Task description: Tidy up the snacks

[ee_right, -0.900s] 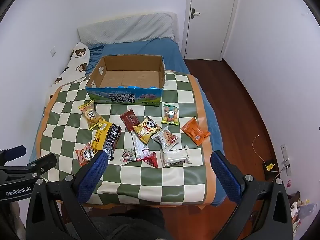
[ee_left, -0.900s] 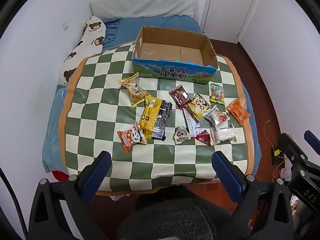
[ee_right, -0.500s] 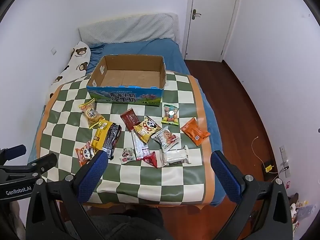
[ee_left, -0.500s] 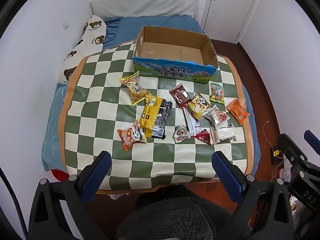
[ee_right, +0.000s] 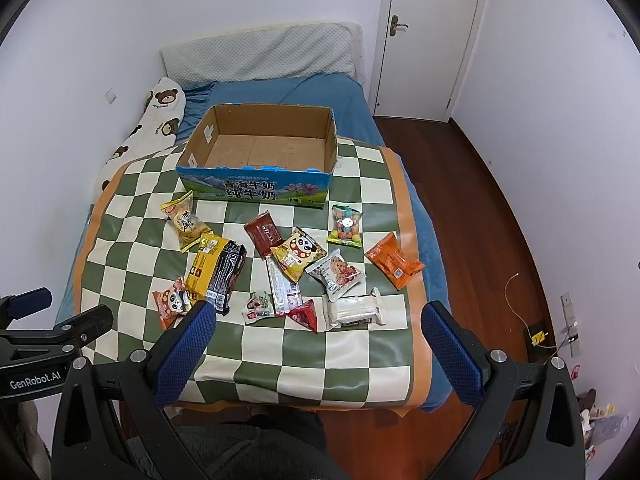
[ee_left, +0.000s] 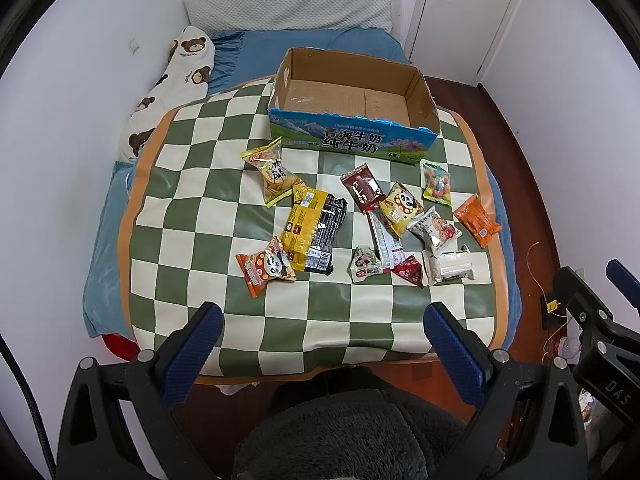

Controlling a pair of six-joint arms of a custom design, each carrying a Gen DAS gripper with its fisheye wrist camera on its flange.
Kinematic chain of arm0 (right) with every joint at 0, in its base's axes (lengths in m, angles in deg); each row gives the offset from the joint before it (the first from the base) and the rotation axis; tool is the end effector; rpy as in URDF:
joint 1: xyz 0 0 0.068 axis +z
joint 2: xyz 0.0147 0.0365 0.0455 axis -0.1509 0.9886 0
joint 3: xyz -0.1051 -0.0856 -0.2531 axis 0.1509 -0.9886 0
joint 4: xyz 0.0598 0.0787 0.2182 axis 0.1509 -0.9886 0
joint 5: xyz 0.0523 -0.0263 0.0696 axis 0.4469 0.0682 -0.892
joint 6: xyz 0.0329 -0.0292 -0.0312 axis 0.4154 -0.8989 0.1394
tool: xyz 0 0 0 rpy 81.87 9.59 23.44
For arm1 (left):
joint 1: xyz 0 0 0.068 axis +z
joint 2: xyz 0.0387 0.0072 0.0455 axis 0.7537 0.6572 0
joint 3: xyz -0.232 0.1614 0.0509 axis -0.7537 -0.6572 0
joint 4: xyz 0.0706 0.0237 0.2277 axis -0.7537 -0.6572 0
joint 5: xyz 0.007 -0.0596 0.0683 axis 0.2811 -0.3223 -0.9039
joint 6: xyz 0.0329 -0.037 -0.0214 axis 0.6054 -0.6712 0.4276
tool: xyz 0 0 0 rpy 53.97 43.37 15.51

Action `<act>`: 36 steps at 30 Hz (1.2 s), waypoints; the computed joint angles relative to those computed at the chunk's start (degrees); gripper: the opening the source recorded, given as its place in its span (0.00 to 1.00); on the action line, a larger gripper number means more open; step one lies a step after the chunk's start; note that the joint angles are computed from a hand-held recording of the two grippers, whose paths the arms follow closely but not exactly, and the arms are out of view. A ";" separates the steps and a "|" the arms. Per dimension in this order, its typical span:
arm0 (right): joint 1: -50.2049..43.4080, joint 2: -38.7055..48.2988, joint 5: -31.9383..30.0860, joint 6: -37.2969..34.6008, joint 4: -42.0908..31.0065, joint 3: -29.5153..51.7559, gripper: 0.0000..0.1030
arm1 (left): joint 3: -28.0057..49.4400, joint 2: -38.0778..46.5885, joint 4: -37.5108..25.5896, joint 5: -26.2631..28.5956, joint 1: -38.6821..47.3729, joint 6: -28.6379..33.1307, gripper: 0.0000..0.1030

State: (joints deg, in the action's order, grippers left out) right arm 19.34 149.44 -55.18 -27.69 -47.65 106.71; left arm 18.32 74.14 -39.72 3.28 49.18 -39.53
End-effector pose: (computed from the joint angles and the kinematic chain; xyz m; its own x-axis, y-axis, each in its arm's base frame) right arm 0.2170 0.1038 0.4062 -0.8563 0.0345 -0.5153 0.0582 0.9979 -0.0298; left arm 0.2356 -0.0005 0.3923 -0.9405 0.0209 -0.3393 0.0334 0.9990 -0.0310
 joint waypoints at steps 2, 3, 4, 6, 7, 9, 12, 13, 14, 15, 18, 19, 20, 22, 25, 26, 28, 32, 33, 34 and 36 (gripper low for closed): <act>0.02 0.28 -0.02 -0.04 -0.19 0.20 1.00 | 0.42 0.25 -0.66 0.15 0.80 1.10 1.00; -0.05 0.37 -0.12 -0.11 -0.16 0.20 1.00 | 0.51 0.33 -0.77 0.13 0.76 1.20 1.00; 0.03 0.33 0.00 0.00 -0.12 0.13 1.00 | 0.59 0.35 -0.88 0.10 0.75 1.28 1.00; 0.07 0.24 0.14 0.00 0.03 -0.03 1.00 | 0.84 0.32 -0.94 0.08 0.78 1.27 1.00; -0.09 0.19 0.09 -0.05 0.07 -0.08 1.00 | 0.98 0.32 -1.00 0.09 0.77 1.22 1.00; -0.68 0.16 -0.26 -0.37 0.08 -0.07 1.00 | 1.23 0.33 -1.16 0.10 0.70 1.19 1.00; -0.33 0.04 0.00 -0.18 0.11 -0.17 1.00 | 1.60 0.39 -1.44 0.05 0.55 0.98 1.00; -0.31 -0.10 0.12 -0.07 0.22 -0.42 1.00 | 1.74 0.39 -1.56 0.03 0.44 0.95 1.00; -0.35 -0.23 0.14 -0.02 0.36 -0.66 1.00 | 1.86 0.37 -1.62 -0.03 0.34 0.90 1.00; -0.39 -0.33 0.14 0.04 0.44 -0.79 1.00 | 1.97 0.37 -1.70 -0.03 0.26 0.85 1.00; -0.75 -0.25 -0.13 -0.27 0.38 -0.58 1.00 | 2.16 0.38 -2.07 -0.10 -0.14 0.69 1.00; -0.74 -0.29 -0.14 -0.30 0.40 -0.68 1.00 | 2.22 0.39 -2.25 -0.18 -0.32 0.67 1.00; -0.73 -0.24 -0.10 -0.20 0.28 -0.55 1.00 | 2.30 0.38 -2.42 -0.17 -0.40 0.61 1.00; -0.66 -0.18 0.00 -0.13 0.27 -0.47 1.00 | 2.08 1.36 -1.56 -0.52 -0.74 0.07 1.00; -0.90 -0.41 -0.25 -0.30 0.50 -0.85 1.00 | 2.34 1.38 -1.79 -0.51 -0.86 -0.12 1.00; -0.83 -0.27 -0.14 -0.23 0.43 -0.71 1.00 | 2.54 1.44 -1.90 -0.69 -1.06 -0.25 1.00; -0.90 -0.27 -0.33 -0.22 0.07 -0.44 1.00 | 3.07 1.66 -2.18 -0.74 -1.35 -0.60 1.00; -0.64 -0.32 -0.10 -0.18 0.12 -0.58 1.00 | 2.46 1.82 -1.47 -0.61 -0.83 -0.05 1.00; -0.82 -0.27 -0.24 -0.22 0.21 -0.56 1.00 | 2.74 1.99 -1.54 -0.71 -0.93 -0.20 1.00; -0.79 -0.20 -0.17 -0.19 0.09 -0.46 1.00 | 3.04 2.16 -1.59 -0.79 -1.04 -0.34 1.00; -0.74 -0.32 -0.19 -0.19 0.19 -0.63 1.00 | 3.71 2.59 -1.77 -0.83 -1.30 -0.62 1.00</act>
State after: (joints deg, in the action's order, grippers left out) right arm 18.59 149.12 -55.36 -27.88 -47.46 106.08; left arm 22.03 76.73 -41.49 2.44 47.88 -40.14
